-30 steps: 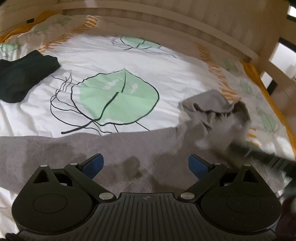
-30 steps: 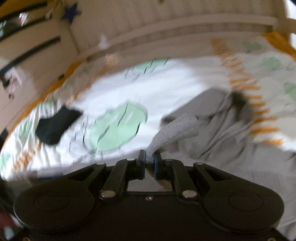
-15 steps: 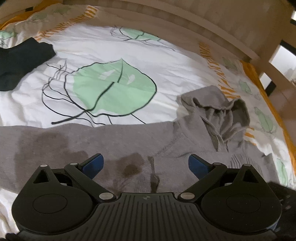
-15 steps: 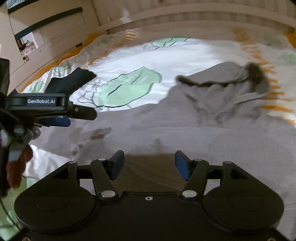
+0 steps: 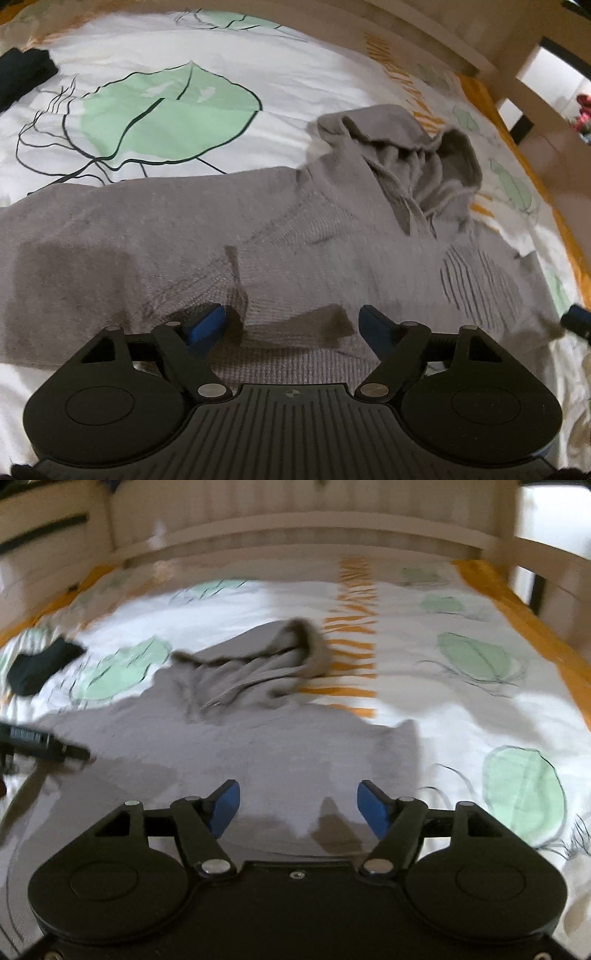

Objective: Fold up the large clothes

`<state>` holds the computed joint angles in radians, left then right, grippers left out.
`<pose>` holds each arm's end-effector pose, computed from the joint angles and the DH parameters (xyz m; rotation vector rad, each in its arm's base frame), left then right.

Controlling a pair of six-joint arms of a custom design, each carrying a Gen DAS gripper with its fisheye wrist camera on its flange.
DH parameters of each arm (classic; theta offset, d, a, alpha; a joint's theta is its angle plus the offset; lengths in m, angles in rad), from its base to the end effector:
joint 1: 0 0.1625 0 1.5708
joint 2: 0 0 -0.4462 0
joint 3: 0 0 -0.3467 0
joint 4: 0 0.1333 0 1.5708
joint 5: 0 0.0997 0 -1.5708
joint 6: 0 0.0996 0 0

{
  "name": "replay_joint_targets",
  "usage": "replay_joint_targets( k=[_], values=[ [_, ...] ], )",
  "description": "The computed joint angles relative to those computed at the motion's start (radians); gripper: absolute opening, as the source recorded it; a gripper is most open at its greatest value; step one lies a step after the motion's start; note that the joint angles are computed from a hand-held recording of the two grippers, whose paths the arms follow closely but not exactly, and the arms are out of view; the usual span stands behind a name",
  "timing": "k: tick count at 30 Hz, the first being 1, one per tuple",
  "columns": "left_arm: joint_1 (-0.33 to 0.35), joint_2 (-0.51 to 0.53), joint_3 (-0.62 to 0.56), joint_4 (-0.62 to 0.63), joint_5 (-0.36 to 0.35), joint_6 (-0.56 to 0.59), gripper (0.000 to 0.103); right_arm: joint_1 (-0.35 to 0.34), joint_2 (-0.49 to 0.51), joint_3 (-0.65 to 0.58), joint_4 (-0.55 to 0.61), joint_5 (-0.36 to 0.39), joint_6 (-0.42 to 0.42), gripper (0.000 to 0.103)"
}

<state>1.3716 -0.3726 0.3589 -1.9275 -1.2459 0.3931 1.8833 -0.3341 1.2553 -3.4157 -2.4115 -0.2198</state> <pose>-0.0142 -0.9044 0.2778 0.7211 2.6522 -0.4687 0.2851 -0.6901 0.0722 0.1026 -2.1705 1.0985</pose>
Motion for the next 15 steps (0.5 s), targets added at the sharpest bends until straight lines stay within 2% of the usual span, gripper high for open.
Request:
replay_joint_targets(
  k=[2, 5, 7, 8, 9, 11, 15],
  values=[
    [0.001, -0.017, 0.046, -0.036, -0.002, 0.013, 0.074, -0.014, -0.014, 0.031, -0.044, 0.003, 0.029, 0.073],
    [-0.004, -0.037, 0.103, -0.103, 0.001, 0.025, 0.056, -0.034, -0.033, 0.034, -0.016, -0.011, 0.130, 0.074],
    [-0.012, -0.053, 0.163, -0.183, 0.024, 0.046, 0.040, -0.047, -0.049, 0.045, -0.018, -0.005, 0.186, 0.074],
    [-0.013, -0.058, 0.179, -0.209, 0.025, 0.058, 0.023, -0.053, -0.053, 0.046, -0.022, -0.011, 0.208, 0.074],
    [-0.013, -0.057, 0.183, -0.224, 0.023, 0.063, 0.014, -0.056, -0.057, 0.046, -0.024, -0.022, 0.231, 0.075],
    [-0.010, -0.060, 0.184, -0.245, -0.001, 0.057, 0.009, -0.064, -0.065, 0.056, -0.030, -0.038, 0.263, 0.075],
    [-0.005, -0.068, 0.166, -0.291, -0.070, 0.028, 0.007, -0.076, -0.084, 0.080, 0.011, -0.053, 0.347, 0.075]
  ],
)
